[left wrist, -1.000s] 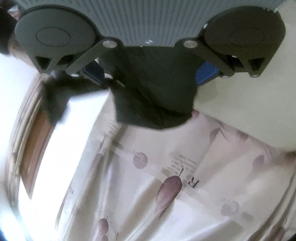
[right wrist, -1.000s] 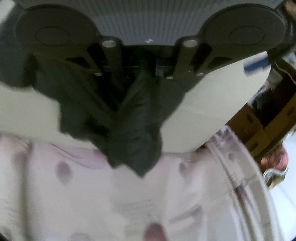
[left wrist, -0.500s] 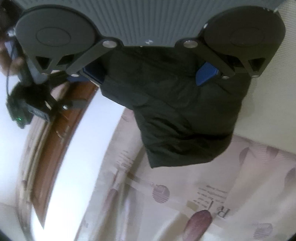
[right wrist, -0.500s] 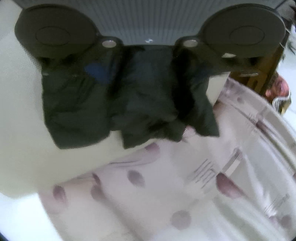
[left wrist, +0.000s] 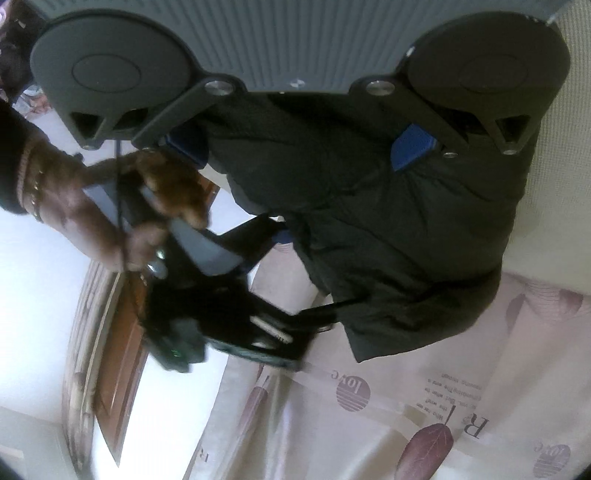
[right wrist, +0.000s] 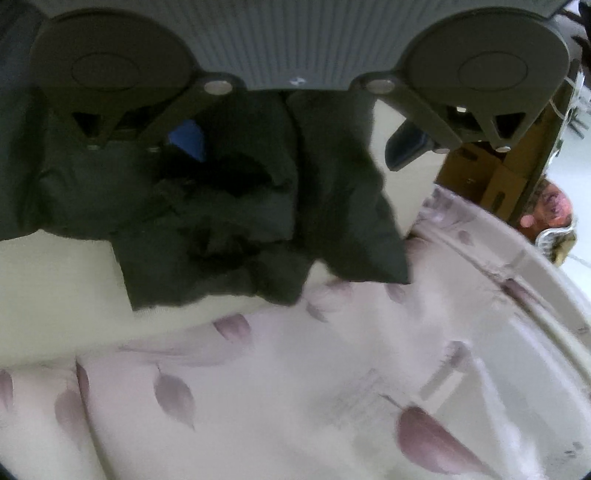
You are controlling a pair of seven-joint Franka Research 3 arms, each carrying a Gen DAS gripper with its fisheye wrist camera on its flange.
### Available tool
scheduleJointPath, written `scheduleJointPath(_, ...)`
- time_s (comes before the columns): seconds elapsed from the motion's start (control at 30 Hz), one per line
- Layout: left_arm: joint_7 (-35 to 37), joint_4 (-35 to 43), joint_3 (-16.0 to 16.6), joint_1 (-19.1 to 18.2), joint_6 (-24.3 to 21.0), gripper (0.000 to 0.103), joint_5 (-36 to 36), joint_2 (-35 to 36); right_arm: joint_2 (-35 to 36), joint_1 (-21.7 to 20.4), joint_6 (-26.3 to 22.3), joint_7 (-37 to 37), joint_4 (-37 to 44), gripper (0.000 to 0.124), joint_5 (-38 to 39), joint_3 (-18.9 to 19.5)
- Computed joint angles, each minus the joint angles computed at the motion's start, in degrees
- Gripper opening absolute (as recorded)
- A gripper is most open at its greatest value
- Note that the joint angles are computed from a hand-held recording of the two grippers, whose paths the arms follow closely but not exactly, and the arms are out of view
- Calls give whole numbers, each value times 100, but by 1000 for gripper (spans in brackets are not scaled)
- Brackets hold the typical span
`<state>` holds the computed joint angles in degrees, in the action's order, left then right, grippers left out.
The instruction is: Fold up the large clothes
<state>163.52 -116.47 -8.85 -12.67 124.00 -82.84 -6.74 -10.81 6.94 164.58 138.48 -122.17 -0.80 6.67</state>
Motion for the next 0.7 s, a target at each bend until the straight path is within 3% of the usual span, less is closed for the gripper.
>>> scheduleJointPath(0.13,199,-19,-39,-31,97,103,-83,19,192,-57,-377,38,295,102,-701,143)
scheduleJointPath(0.17,229,-34,-41,-37,116,103,-113,12,224,-74,-461,108,325,97,-973,177)
scheduleJointPath(0.2,232,-39,-45,-41,144,103,-127,9,327,-80,-635,160,433,74,-1277,214)
scheduleJointPath(0.27,54,12,-25,-24,119,103,-80,19,379,27,-727,45,420,58,-1525,142)
scheduleJointPath(0.37,-215,-73,49,38,125,103,-193,-148,202,127,-431,-178,260,39,-1484,7)
scheduleJointPath(0.57,-417,-111,69,-35,923,103,-109,-454,-269,88,-143,-614,-121,25,-1201,-41)
scheduleJointPath(0.7,-682,132,-31,-164,1458,103,218,-362,-783,-179,109,-736,-662,21,-899,50)
